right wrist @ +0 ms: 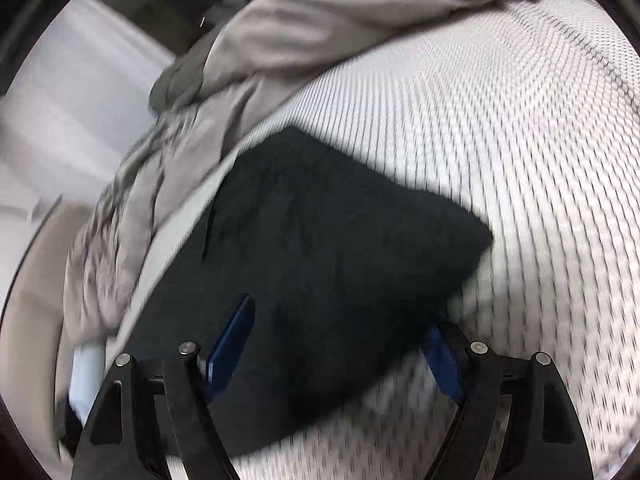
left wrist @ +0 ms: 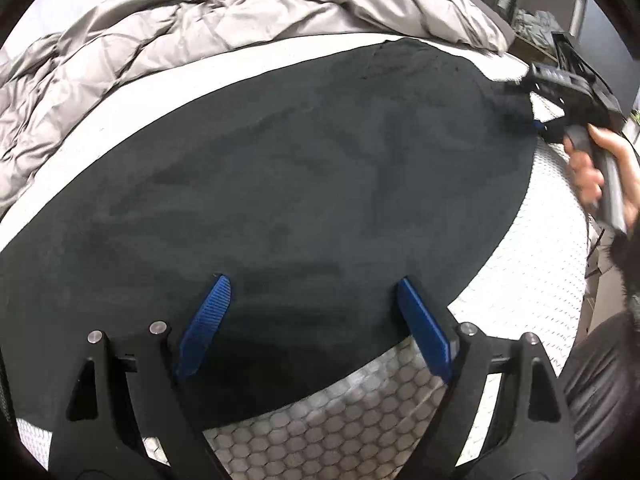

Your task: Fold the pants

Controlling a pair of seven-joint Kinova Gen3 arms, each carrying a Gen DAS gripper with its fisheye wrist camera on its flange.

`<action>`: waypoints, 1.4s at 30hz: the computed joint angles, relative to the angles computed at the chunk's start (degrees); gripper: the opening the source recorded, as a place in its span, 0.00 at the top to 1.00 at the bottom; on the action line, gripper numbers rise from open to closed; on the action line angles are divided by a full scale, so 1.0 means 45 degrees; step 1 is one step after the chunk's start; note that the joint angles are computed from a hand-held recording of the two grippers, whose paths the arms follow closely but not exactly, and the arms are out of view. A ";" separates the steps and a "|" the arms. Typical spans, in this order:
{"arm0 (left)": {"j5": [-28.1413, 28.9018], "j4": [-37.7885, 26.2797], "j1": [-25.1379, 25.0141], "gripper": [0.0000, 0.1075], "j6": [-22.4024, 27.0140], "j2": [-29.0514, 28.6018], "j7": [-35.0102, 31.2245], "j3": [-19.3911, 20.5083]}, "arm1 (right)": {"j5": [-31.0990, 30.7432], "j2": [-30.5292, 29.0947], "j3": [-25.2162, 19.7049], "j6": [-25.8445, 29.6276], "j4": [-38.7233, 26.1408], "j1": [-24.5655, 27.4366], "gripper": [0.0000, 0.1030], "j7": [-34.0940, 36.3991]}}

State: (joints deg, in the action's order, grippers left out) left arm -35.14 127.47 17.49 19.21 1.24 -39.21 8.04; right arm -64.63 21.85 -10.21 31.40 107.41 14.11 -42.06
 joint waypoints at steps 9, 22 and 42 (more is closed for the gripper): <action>0.1979 0.1770 -0.1700 0.22 -0.0497 -0.2787 -0.2008 -0.0924 | -0.2656 -0.0743 0.1884 -0.0242 -0.0003 -0.2392 0.83 0.1549; 0.3319 0.3134 -0.4605 0.22 0.0183 -0.5905 -0.5905 -0.5502 | 0.1624 -0.0692 0.0084 0.1315 -0.2641 -0.9233 0.26 0.1470; 0.3494 0.2602 -0.4996 0.21 0.1114 -0.4405 -0.6887 -0.4126 | 1.0283 -0.1689 0.3752 0.0954 -0.0779 -1.1591 0.53 -0.2451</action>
State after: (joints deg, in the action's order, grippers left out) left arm -19.42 139.18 -4.99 24.22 -18.59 -70.20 -10.53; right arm -18.35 14.25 6.68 35.69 103.90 -38.05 -53.09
